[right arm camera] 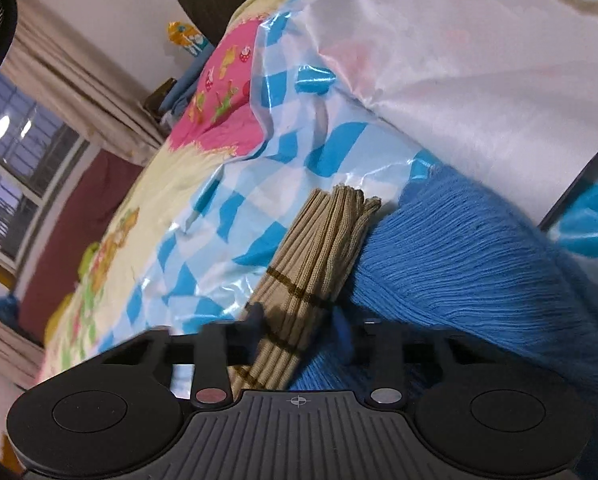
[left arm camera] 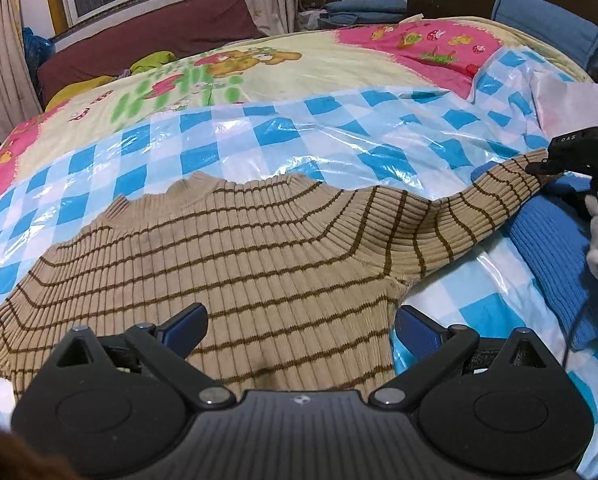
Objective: Fold small clothes
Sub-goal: 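Carry the held sleeve across the sweater body with the right tool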
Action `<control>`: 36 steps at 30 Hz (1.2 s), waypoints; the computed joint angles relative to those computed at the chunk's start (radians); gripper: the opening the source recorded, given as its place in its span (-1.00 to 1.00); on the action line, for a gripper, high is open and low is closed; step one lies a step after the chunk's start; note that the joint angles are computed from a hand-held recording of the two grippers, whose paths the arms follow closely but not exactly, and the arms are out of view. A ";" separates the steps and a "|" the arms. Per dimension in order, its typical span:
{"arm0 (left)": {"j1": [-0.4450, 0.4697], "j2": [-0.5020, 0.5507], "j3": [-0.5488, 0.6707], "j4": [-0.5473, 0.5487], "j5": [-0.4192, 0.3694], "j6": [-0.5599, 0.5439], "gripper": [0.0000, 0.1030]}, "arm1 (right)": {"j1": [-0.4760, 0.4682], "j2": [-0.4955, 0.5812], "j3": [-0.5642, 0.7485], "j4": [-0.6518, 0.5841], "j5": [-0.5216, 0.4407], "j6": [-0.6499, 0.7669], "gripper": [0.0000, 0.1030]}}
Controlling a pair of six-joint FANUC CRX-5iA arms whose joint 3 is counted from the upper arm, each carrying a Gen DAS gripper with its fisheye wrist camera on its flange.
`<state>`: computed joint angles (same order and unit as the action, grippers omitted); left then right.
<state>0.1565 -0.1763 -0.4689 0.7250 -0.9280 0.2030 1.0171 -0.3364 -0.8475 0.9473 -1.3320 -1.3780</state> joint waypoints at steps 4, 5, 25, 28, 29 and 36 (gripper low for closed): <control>0.027 -0.005 -0.003 0.004 -0.013 -0.022 1.00 | 0.004 -0.022 -0.030 0.070 0.002 -0.070 -0.79; 0.037 -0.004 -0.002 0.006 -0.017 -0.023 1.00 | 0.011 -0.018 -0.023 0.089 -0.011 -0.059 -0.79; 0.362 0.165 0.091 0.053 0.012 -0.031 1.00 | -0.118 0.615 0.716 0.262 0.500 0.780 -0.83; 0.404 0.192 0.100 0.051 0.028 -0.023 1.00 | -0.097 0.774 0.910 0.085 0.484 1.047 -0.83; 0.416 0.198 0.099 0.055 0.035 -0.025 1.00 | -0.090 0.809 0.957 0.023 0.476 1.103 -0.82; 0.449 0.227 0.087 0.101 0.053 -0.055 1.00 | -0.041 0.930 1.140 -0.122 0.364 1.336 -0.69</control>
